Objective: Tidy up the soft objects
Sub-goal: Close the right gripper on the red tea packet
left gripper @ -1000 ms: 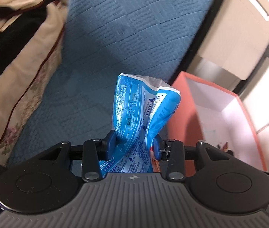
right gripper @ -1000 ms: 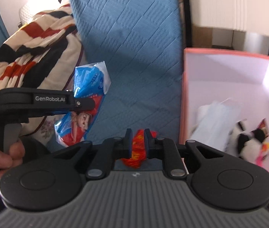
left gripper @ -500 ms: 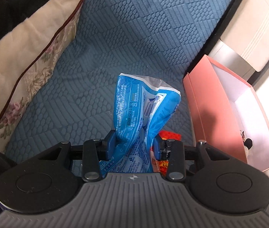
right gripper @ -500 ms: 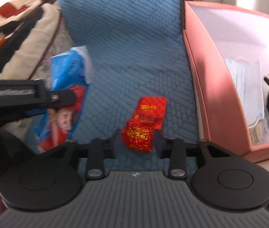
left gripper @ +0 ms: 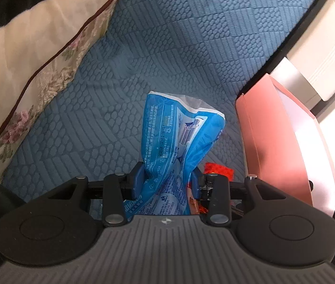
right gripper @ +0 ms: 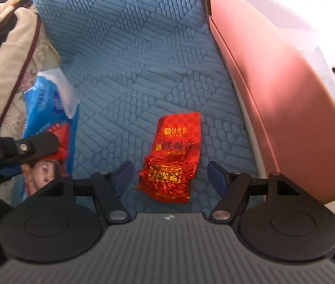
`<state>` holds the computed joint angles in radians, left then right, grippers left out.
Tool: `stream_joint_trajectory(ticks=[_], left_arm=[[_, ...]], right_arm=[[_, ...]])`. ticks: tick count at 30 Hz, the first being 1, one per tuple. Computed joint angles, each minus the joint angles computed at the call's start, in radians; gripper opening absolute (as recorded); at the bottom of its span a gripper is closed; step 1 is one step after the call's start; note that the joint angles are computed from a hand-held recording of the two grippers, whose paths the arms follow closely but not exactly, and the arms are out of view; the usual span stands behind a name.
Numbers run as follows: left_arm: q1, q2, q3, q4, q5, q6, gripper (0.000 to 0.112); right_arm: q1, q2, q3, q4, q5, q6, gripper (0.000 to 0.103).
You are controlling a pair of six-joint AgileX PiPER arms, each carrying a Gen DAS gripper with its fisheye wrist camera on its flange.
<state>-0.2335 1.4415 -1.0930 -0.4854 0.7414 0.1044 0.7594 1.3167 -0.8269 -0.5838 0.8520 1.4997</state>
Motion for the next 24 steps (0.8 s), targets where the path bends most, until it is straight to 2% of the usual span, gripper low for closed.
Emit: stream_joint_trajectory(ticks=[8,12,24], left_arm=[[0.019,0.013,0.003,-0.017,-0.001,0.012,0.044],[0.009,0.013,0.006,-0.007,-0.008,0.003,0.044],[-0.025,0.006,0.016,0.023,-0.027,-0.001,0.044]], right_arm=[[-0.008,0.036,0.003,-0.027,-0.020,0.014,0.070],[0.007,0.048,-0.010,-0.032,0.012,-0.006,0.058],[0.012,-0.036,0.017,-0.006,-0.001,-0.094,0.056]])
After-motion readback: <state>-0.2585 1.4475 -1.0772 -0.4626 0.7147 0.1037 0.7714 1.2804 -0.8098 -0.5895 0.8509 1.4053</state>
